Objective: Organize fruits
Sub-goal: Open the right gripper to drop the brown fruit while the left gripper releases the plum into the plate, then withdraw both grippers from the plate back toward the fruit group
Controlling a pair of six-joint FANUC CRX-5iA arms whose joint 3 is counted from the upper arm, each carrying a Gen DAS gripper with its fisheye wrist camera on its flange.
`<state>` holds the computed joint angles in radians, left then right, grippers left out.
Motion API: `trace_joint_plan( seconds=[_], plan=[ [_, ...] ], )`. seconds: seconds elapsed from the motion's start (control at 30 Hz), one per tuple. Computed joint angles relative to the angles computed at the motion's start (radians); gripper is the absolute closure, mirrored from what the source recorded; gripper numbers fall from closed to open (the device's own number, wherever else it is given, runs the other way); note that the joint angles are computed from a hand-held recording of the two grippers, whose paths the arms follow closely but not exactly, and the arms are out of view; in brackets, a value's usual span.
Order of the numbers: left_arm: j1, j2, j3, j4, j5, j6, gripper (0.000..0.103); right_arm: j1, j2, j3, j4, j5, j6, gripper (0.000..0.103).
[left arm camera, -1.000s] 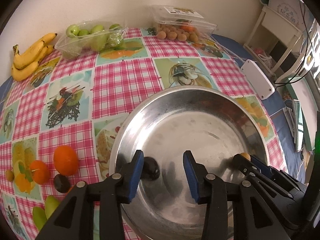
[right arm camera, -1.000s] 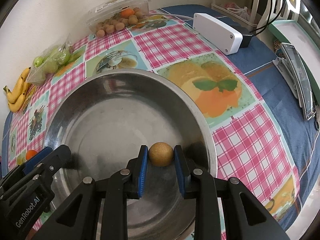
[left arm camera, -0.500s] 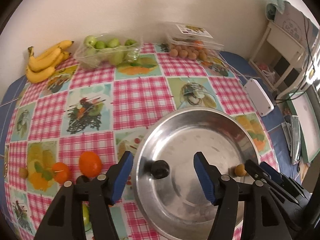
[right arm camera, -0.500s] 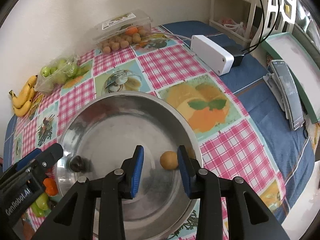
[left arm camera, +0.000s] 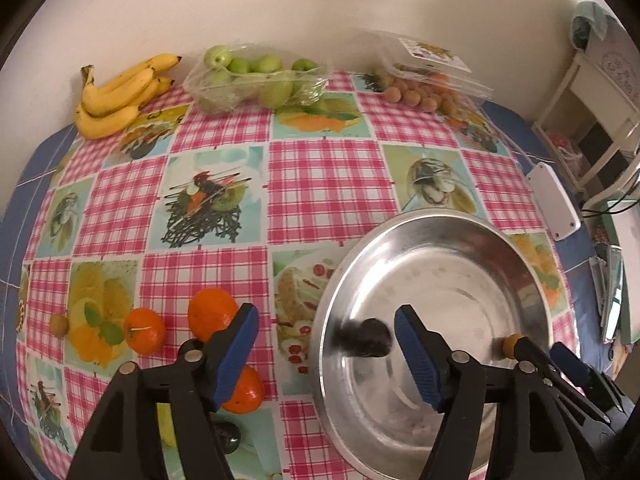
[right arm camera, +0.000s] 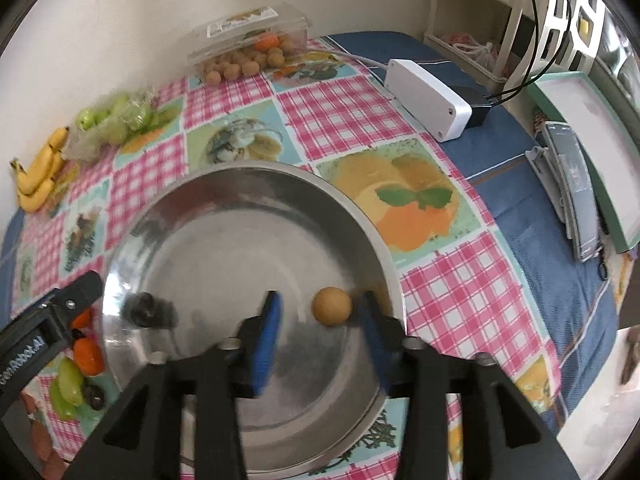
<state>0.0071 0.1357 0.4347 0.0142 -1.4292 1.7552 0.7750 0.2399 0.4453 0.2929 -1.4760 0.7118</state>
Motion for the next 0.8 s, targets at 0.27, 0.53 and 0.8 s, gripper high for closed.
trace_joint_plan(
  seconds=[0.27, 0.53, 0.8],
  plan=[
    [-0.011, 0.012, 0.021, -0.060, -0.032, 0.024, 0.019, -0.003, 0.015, 0.005, -0.022, -0.025, 0.025, 0.038],
    [-0.017, 0.020, 0.035, -0.105, -0.050, 0.043, 0.007, -0.001, 0.013, 0.004, -0.027, -0.022, 0.031, 0.032],
    [-0.025, 0.020, 0.039, -0.138, -0.046, 0.044, 0.000, 0.006, 0.007, 0.002, -0.002, -0.006, 0.029, 0.025]
  ],
)
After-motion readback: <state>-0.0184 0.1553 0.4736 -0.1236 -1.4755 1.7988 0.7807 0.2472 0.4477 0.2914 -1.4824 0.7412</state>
